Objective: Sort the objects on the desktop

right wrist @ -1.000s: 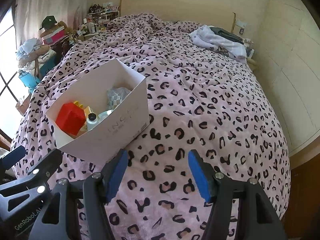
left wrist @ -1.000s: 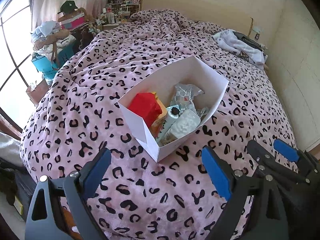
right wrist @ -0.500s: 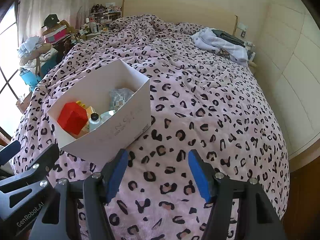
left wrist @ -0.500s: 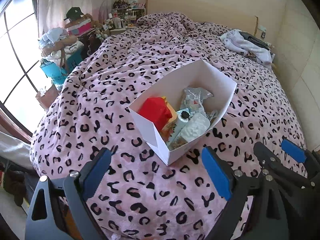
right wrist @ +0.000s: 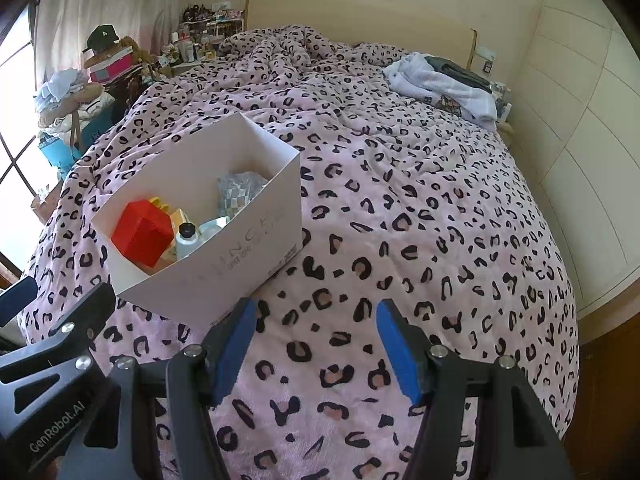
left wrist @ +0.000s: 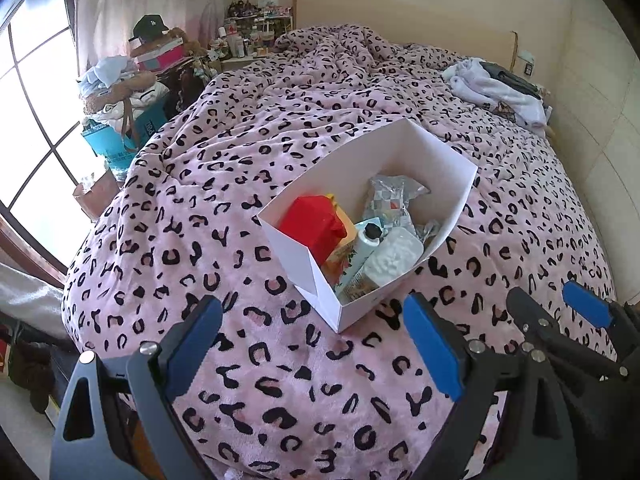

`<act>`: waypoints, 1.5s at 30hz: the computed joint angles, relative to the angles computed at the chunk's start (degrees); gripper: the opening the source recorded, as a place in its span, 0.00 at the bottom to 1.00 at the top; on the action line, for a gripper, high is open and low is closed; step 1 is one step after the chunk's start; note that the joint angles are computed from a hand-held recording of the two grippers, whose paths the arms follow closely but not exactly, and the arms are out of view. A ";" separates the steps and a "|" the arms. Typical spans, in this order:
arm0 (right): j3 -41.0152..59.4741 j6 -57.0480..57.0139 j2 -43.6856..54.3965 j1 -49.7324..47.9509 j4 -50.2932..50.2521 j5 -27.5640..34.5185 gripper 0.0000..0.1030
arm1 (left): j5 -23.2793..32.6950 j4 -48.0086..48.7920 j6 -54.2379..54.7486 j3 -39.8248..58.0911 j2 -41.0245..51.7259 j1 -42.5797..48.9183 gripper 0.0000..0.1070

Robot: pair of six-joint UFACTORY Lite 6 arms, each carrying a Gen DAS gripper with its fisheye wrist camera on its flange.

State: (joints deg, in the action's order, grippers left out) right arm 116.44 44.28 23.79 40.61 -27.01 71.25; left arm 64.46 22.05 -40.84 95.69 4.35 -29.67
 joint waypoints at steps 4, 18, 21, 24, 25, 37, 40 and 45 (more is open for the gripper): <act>0.16 0.03 0.25 -0.07 -0.04 0.01 0.62 | -0.76 -0.48 0.52 -0.01 0.47 0.48 0.87; 4.90 -2.89 4.40 -2.50 0.81 0.42 0.62 | -0.91 -1.61 2.04 4.81 5.50 1.47 0.87; 5.87 -3.67 5.26 -3.01 1.37 0.19 0.62 | -1.02 -1.95 2.37 5.12 5.91 1.95 0.87; 6.85 -4.15 6.06 -3.04 1.57 0.29 0.62 | -1.16 -2.04 2.40 4.57 5.56 2.36 0.87; 7.16 -4.28 6.30 -2.96 1.63 0.31 0.62 | -1.19 -2.12 2.42 4.32 5.37 2.56 0.87; 15.97 -5.66 12.37 -1.32 1.93 3.01 0.62 | -1.88 -3.50 4.36 2.05 3.48 5.83 0.87; 18.60 -6.29 13.96 -1.32 2.03 3.99 0.62 | -1.97 -3.87 4.95 2.30 3.63 6.42 0.87; 22.08 -7.10 16.09 -1.39 2.11 5.28 0.62 | -2.10 -4.40 5.58 2.87 4.18 6.98 0.87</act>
